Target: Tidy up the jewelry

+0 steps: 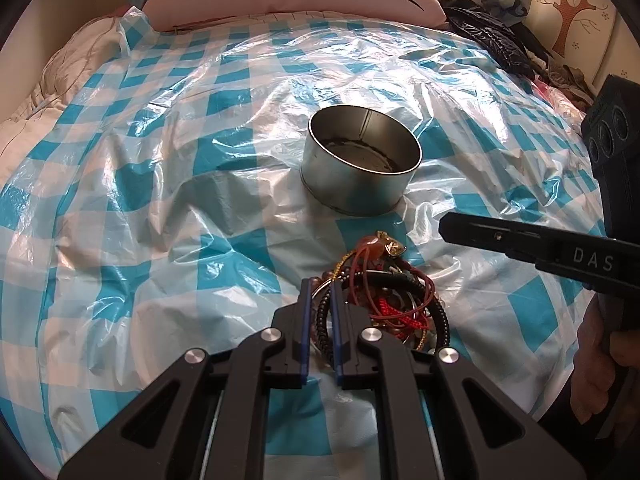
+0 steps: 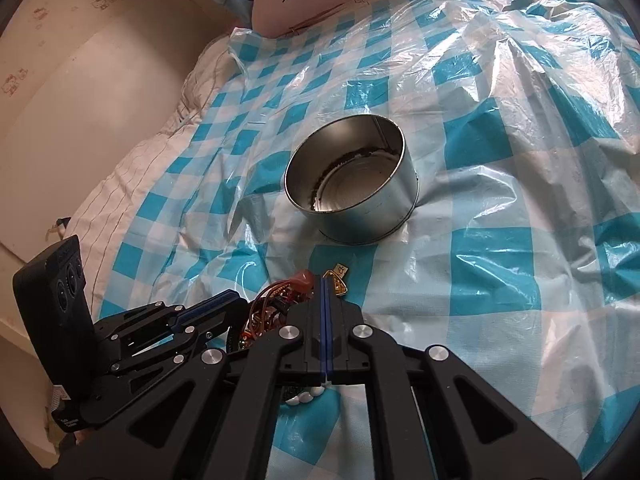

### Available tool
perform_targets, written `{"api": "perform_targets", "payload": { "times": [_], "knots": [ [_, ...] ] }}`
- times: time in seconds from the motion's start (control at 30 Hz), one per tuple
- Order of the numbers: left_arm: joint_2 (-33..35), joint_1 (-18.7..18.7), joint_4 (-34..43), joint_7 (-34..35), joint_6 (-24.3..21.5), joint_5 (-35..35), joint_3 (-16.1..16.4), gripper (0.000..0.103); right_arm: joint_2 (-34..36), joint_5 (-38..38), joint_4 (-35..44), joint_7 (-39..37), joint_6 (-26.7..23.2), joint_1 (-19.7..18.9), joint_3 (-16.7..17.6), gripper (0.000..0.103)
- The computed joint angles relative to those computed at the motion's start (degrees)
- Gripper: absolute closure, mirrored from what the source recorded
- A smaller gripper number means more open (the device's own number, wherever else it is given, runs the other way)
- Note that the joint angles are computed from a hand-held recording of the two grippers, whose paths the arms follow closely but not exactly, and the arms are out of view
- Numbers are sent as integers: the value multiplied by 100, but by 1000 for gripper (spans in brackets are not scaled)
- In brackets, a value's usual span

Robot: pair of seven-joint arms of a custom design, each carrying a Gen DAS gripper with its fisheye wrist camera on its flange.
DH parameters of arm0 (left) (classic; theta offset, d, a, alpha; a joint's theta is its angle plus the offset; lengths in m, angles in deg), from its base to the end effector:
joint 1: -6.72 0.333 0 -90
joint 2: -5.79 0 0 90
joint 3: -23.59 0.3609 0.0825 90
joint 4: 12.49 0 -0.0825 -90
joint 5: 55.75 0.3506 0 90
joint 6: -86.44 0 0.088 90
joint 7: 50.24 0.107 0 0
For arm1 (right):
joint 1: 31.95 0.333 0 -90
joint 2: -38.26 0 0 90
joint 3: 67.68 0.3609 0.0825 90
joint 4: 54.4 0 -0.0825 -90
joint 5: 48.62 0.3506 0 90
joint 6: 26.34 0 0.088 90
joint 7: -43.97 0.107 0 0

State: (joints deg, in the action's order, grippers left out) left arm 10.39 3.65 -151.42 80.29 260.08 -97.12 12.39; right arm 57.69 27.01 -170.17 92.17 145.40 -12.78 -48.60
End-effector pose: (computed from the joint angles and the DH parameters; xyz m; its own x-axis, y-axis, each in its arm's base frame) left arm 0.4976 -0.0737 0.3936 -0.2727 -0.9584 0.0839 -0.8293 0.1900 -0.5256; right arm 0.5224 0.3020 0.3862 0.2096 -0.8058 -0.5539 -0.8857 0.0835 -0.4566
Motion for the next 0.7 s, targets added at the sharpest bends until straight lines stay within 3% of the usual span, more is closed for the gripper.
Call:
{"api": "perform_targets", "payload": {
  "times": [0.1,0.13,0.17,0.23,0.3,0.37,0.43,0.5,0.57,0.7],
  "knots": [
    [24,-19,9,-203,-21,182,55,93,91,-963,6,952,-160,190,-244,101],
    [32,-14,15,-248,-36,219,62,93,135,-1559,10,1594,-319,338,-457,95],
    [25,-17,-7,-319,-31,280,74,93,181,-1971,22,2067,-441,440,-608,79],
    [29,-10,-12,-401,-30,358,80,89,243,-2206,42,2353,-456,396,-574,56],
    [44,-37,-22,-569,-22,575,117,82,328,-2261,130,2320,-375,250,-388,52],
    [45,-55,-54,-717,12,787,137,78,467,-2803,288,2746,-473,365,-523,49],
    [53,-69,-66,-881,9,983,162,78,606,-3415,456,3064,-564,516,-663,49],
    [69,-25,-40,-934,-54,1018,144,78,662,-3682,517,3109,-535,442,-561,68],
    [75,18,-22,-918,-84,959,111,78,674,-3297,455,2804,-414,-84,21,98],
    [94,14,-12,-1027,-126,1083,134,77,578,-3011,207,2572,112,-713,736,100]
  ]
}}
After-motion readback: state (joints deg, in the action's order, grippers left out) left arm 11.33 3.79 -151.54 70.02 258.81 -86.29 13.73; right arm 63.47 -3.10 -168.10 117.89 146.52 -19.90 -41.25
